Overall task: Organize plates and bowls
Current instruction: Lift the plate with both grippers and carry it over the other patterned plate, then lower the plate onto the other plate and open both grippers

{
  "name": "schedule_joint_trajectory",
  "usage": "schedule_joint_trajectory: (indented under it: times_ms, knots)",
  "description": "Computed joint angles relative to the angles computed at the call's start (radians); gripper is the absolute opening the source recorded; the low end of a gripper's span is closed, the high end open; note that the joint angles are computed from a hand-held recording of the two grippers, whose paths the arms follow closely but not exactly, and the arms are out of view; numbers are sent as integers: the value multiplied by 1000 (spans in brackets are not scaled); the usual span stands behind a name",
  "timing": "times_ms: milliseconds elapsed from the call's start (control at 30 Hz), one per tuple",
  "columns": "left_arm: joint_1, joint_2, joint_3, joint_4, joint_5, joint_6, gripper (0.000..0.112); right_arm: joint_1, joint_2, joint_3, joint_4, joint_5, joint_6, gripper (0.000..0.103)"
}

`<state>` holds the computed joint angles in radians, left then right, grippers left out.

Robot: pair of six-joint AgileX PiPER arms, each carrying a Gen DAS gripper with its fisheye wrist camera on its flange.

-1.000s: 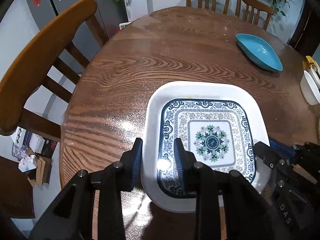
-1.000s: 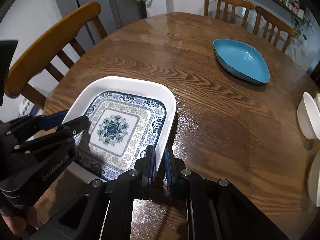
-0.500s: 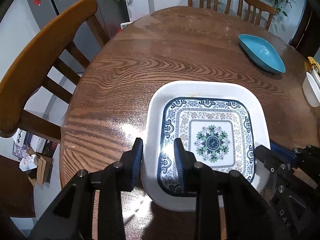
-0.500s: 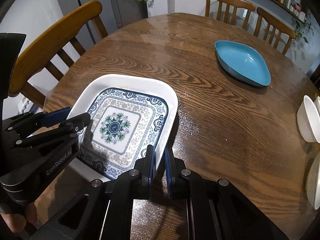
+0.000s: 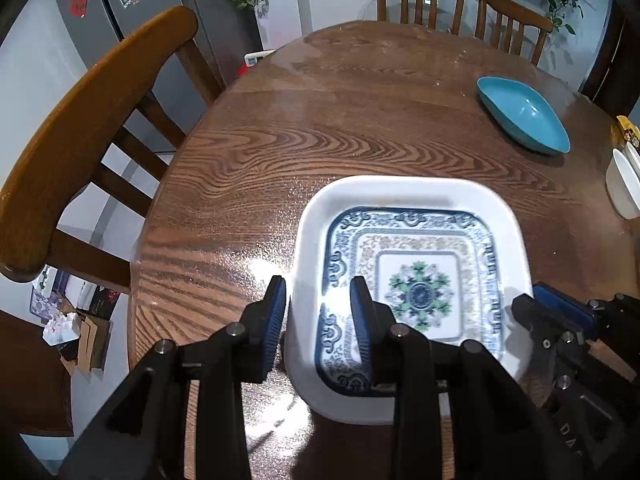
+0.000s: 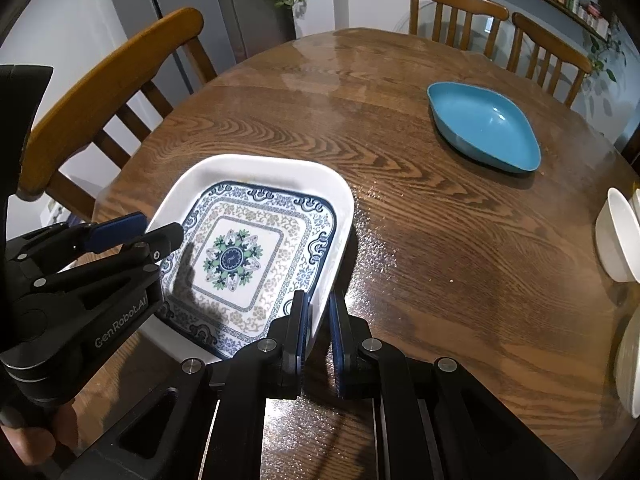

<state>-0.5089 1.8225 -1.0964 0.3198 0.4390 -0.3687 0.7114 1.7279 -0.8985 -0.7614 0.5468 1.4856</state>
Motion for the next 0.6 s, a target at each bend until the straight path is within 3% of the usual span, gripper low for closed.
schedule_joint_trajectory:
  times_ms: [133,267,367,500,600]
  knots:
    - [0,-25,0,-25,3,8,58,11,-43,19,-62,19,64,11]
    - [-26,-49,-24,-46,23,11,71,-5,-87,44,-82,30,74,12]
    - [-52,-55,-47,-72,38,18,80,-42,-135,88,-92,14,80,22]
    - [-117,-32,-117,-90,88,14,84,-118,-226,170,-121,-9,105,44]
    - [-166,-4,-183,-124,135,22,84,-191,-290,215,-105,-15,63,46]
